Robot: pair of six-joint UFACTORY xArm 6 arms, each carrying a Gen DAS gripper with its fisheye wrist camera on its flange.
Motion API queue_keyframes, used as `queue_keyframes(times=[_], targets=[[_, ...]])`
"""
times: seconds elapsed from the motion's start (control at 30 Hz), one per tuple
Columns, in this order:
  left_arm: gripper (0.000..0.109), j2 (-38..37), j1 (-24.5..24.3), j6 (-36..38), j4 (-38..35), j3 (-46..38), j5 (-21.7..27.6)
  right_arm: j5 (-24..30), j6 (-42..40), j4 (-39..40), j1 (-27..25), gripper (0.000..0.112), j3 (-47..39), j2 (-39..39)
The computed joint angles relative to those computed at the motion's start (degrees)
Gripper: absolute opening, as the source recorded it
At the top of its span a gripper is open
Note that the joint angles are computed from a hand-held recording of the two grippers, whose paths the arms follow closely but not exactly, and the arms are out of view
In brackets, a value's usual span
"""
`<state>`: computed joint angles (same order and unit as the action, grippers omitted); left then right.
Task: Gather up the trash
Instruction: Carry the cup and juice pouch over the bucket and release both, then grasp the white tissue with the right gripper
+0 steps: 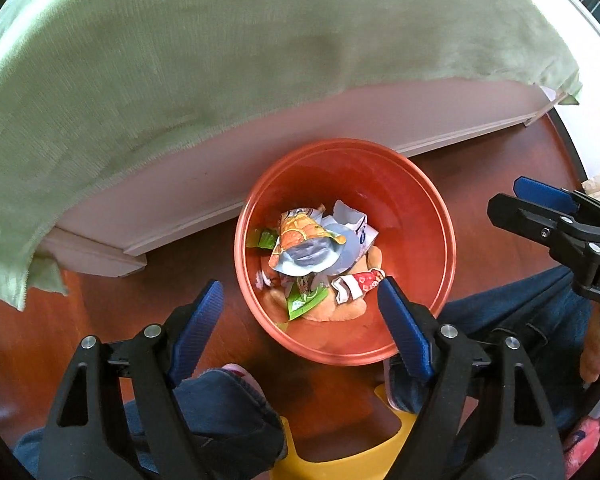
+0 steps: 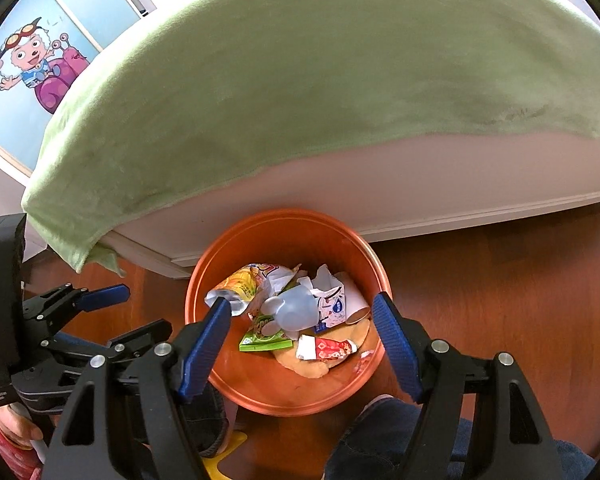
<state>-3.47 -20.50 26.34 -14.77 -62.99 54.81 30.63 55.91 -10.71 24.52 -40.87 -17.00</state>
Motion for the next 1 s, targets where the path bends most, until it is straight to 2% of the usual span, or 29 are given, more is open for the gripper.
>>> queue_keyframes(times=[0.3,0.53,0.57,0.7,0.9,0.93,1.0], targets=[[0.078,-2.4,0.7,1.7,-2.8,-0.9,-0.4,0.4,1.4,-3.8,0.0,0.072,-1.0,-2.8],[0.078,-3.9,2.3,3.7,-7.4,-5.0,-1.4,0.8,0.0,-9.4,-2.0,0.076,-7.7,-3.9],[0.081,-4.0,2.7,3.9,-8.2,-6.0,-2.1,0.7,-1.0,-10.1,-2.6,0.077,-9.3,-3.2],[0.087,-3.8,4.1,4.5,-11.0,-9.4,-5.1,0.2,-6.6,-10.3,-5.6,0.082,-17.6,2.1],[0.091,-0.9,5.9,3.8,-12.6,-14.3,-8.8,-1.2,-21.4,-0.3,-11.0,0.088,-37.0,18.4],[0.092,0.2,6.3,3.3,-12.6,-15.4,-8.8,0.1,-25.9,2.2,-11.8,0.090,-43.0,23.0],[0.092,1.5,7.1,2.8,-12.6,-16.6,-8.7,4.8,-29.0,1.8,-12.6,0.090,-55.0,31.5]])
